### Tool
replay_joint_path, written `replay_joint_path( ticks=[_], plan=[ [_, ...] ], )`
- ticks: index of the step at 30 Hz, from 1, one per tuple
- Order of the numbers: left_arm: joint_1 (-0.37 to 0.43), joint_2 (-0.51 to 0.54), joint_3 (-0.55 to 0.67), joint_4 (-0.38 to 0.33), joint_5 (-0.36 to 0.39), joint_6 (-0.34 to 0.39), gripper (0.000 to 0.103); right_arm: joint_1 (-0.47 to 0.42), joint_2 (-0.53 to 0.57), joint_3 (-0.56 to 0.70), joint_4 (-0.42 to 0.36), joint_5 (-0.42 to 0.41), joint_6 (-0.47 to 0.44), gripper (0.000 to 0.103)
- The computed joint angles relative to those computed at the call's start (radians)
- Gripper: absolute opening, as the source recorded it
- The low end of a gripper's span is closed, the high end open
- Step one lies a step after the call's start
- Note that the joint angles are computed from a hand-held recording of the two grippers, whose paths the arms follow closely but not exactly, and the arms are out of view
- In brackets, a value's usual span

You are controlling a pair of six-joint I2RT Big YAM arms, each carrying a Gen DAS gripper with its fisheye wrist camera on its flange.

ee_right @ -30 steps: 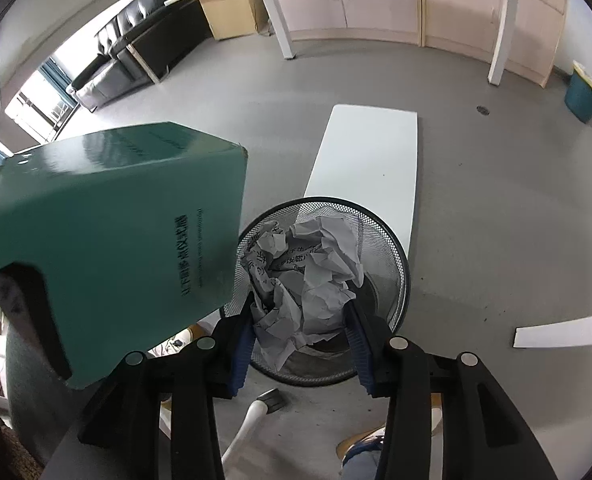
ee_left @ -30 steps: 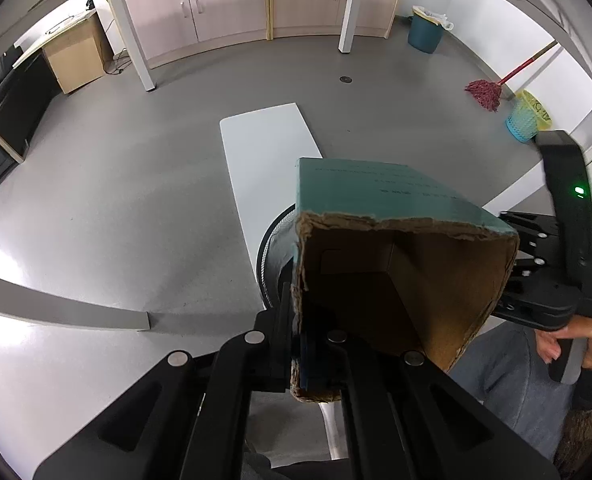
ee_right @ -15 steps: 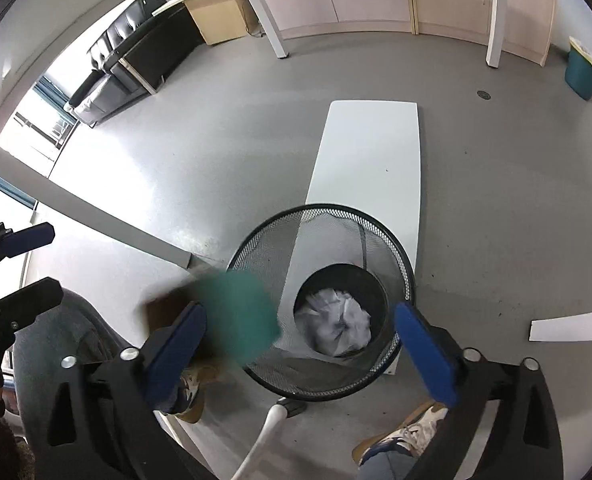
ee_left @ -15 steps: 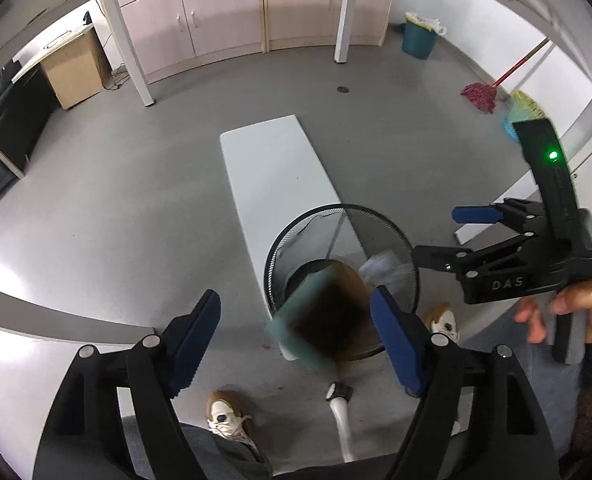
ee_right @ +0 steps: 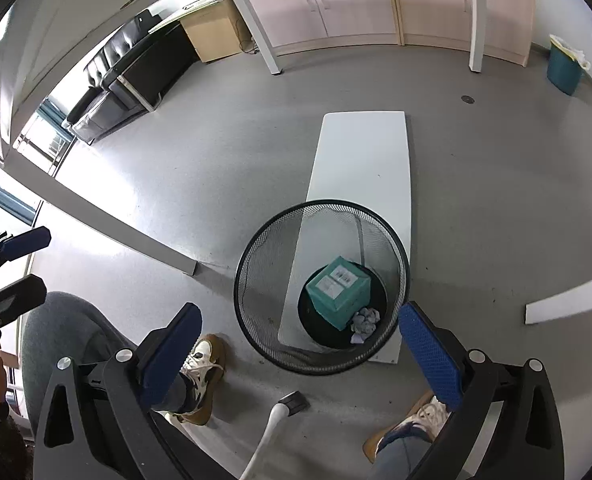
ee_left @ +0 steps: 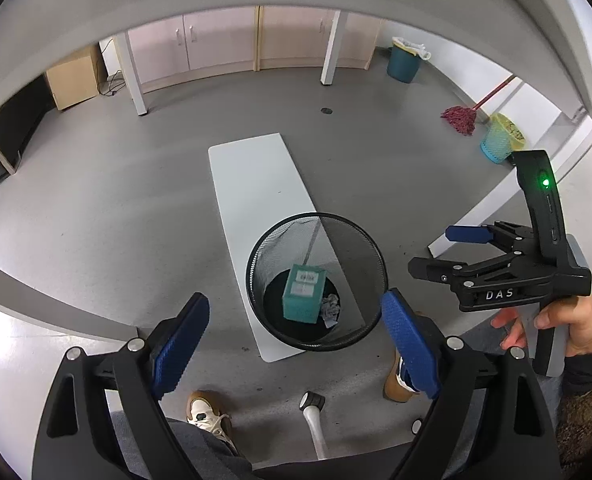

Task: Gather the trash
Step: 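Open the left tool dropping the box while the right tool releases the paper ball, then raise both open tools back toward the remaining trash on the table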

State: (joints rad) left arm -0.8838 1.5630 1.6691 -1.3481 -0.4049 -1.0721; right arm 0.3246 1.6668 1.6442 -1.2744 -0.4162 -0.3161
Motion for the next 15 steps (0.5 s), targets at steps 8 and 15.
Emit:
replay_joint_path(
  ticks=[8,15],
  plan=[
    [-0.048,-0.022,0.0,0.019,-0.043,-0.039,0.087,-0.02,-0.134,-0.117,0.089,-0.037,-0.001,0.1],
    [-0.103,-0.056,-0.004,0.054,-0.12,-0.055,0.087,-0.043,-0.232,-0.191,0.135,-0.036,0.015,0.1]
  ],
)
